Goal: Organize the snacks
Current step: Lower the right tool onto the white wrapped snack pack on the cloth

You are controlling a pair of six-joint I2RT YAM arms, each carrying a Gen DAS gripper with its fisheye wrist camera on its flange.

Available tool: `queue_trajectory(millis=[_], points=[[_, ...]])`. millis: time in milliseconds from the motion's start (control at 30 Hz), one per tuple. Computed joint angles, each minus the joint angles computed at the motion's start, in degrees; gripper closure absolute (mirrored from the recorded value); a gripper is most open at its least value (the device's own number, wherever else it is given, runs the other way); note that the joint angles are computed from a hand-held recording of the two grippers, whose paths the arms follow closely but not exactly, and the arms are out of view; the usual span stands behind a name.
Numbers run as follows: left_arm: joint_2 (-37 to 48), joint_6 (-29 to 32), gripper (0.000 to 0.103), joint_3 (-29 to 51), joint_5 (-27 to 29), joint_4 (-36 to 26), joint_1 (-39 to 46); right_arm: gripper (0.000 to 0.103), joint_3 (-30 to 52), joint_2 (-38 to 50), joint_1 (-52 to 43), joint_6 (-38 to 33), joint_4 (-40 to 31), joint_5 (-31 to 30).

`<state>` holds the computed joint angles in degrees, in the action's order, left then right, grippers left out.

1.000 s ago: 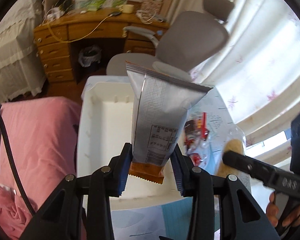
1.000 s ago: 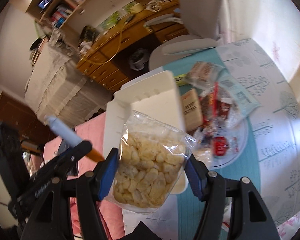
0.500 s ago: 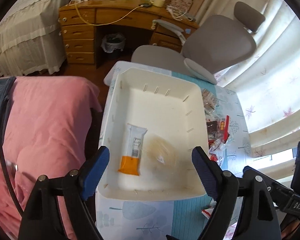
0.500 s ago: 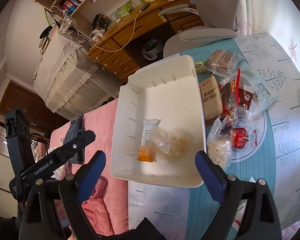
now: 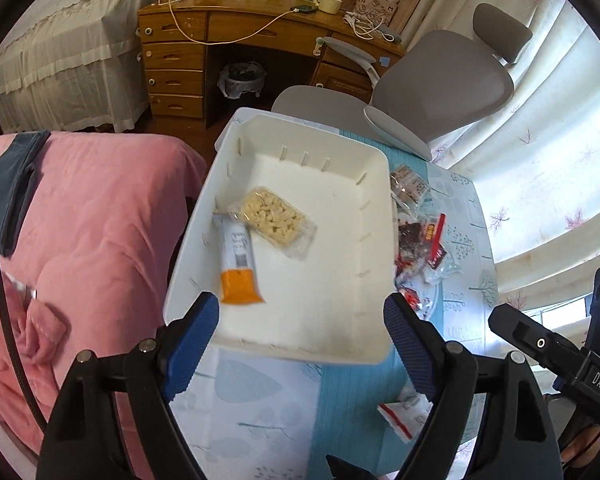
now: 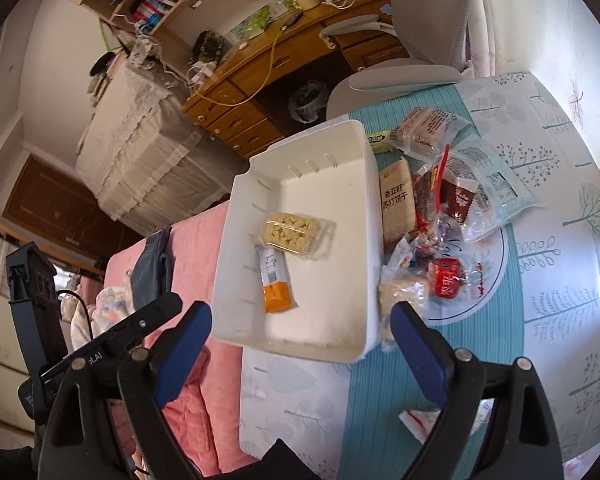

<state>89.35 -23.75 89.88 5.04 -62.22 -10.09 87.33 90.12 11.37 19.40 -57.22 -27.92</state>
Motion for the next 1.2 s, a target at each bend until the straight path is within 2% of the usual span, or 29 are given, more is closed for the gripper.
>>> queue_trajectory(millis=[133,333,767,1000,1200], points=[[-1.29,-5.78,0.02,-0.82,-3.01,-0.28,-4.77,0.011,0.46,-0.34,-4.39,-5.7,-4.37,-2.92],[-2.26,-15.24,0.02,-2.34,-8.14,1.21,-13.43,0.011,2.35,-0.17,-11.41,-16.24,-10.65,-4.13],[2.7,-30.22,0.02,-2.98,-20.26,2.98,-28.84,0.011,6.46,7.08,-22.5,-37.66,-20.84,-5.41],[3.71,-37.47,0.02,-8.96,-20.36,8.83,-31.77,0.011,1.75,7.19,-23.41,-50.82,-21.78,-4.7],[3.96,-42.93,0.02,-16.13,-14.92,18.65,-30.44,0.011,-6.83,4.02,-22.54,-60.08,-18.59,-0.96]])
